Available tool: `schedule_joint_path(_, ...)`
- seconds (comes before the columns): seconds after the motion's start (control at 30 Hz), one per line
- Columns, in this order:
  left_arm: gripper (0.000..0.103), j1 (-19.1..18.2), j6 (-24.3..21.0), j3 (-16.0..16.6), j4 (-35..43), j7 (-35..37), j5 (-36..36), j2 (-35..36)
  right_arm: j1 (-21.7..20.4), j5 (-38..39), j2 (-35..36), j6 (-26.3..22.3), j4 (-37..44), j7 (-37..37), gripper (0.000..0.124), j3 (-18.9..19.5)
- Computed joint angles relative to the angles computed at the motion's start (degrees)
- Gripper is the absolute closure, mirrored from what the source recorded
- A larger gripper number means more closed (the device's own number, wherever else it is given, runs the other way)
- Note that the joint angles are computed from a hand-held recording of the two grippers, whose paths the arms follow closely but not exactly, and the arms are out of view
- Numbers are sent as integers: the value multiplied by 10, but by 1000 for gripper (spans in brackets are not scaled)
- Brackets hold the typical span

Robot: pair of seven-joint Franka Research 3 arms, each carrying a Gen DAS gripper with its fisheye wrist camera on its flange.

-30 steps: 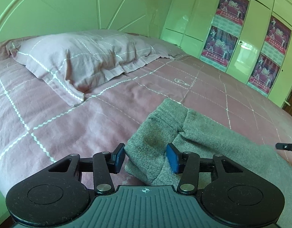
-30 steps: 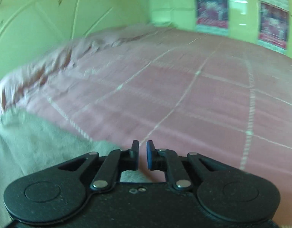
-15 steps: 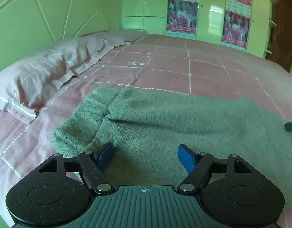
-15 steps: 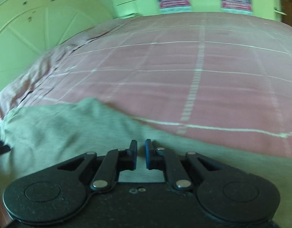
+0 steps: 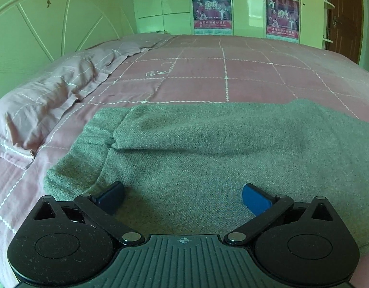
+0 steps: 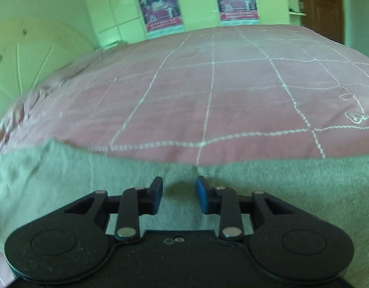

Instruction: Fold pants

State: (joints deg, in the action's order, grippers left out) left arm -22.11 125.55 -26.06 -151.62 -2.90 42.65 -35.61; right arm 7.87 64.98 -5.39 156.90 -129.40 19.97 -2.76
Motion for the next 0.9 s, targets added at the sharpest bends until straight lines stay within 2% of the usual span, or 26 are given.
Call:
schedule_joint_path(0.03,0,0,3,0,-3,-3,1,-3,-2,10,5,-8,3,-26,101,-5)
schedule_joint_path(0.1,0,0,4,-1,-4,-5,2,-4,-9,-8,18,3,18,-12,108,-5)
schedule_joint_path(0.17,0,1,3,-1,-3,-4,4,-3,-16,-3,24,50,26,23,108,-4)
schedule_joint_path(0.23,0,2,6,0,-5,-6,6,-4,-27,-31,37,92,36,83,101,-6)
schedule_joint_path(0.33,0,3,13,0,-12,-13,8,-11,-54,-58,53,115,48,121,102,-19)
schedule_joint_path(0.4,0,4,11,-1,-9,-10,8,-9,-76,-39,54,97,57,113,102,-29)
schedule_joint_path(0.43,0,4,9,-1,-8,-8,7,-7,-84,-41,44,106,48,126,99,-32)
schedule_joint_path(0.47,0,4,8,-1,-6,-7,8,-5,-89,-14,36,125,43,116,86,-32)
schedule_joint_path(0.5,0,4,7,-1,-6,-7,8,-5,-91,52,23,131,39,80,68,-41)
schedule_joint_path(0.57,0,4,9,-1,-6,-10,9,-5,-96,213,-10,82,30,-14,48,-77)
schedule_joint_path(0.6,0,4,10,-1,-7,-10,9,-5,-114,243,-26,57,17,-21,47,-80)
schedule_joint_path(0.67,0,4,10,-1,-7,-9,10,-4,-134,258,-53,22,-14,-6,48,-96)
schedule_joint_path(0.77,0,4,9,-2,-6,-7,12,-3,-162,245,-72,-37,-50,65,48,-120)
schedule_joint_path(0.83,0,4,6,-4,-6,-7,13,-2,-177,249,-72,-72,-67,99,53,-131)
schedule_joint_path(0.9,0,3,2,-6,-4,-5,16,1,-190,263,-55,-121,-70,124,65,-142)
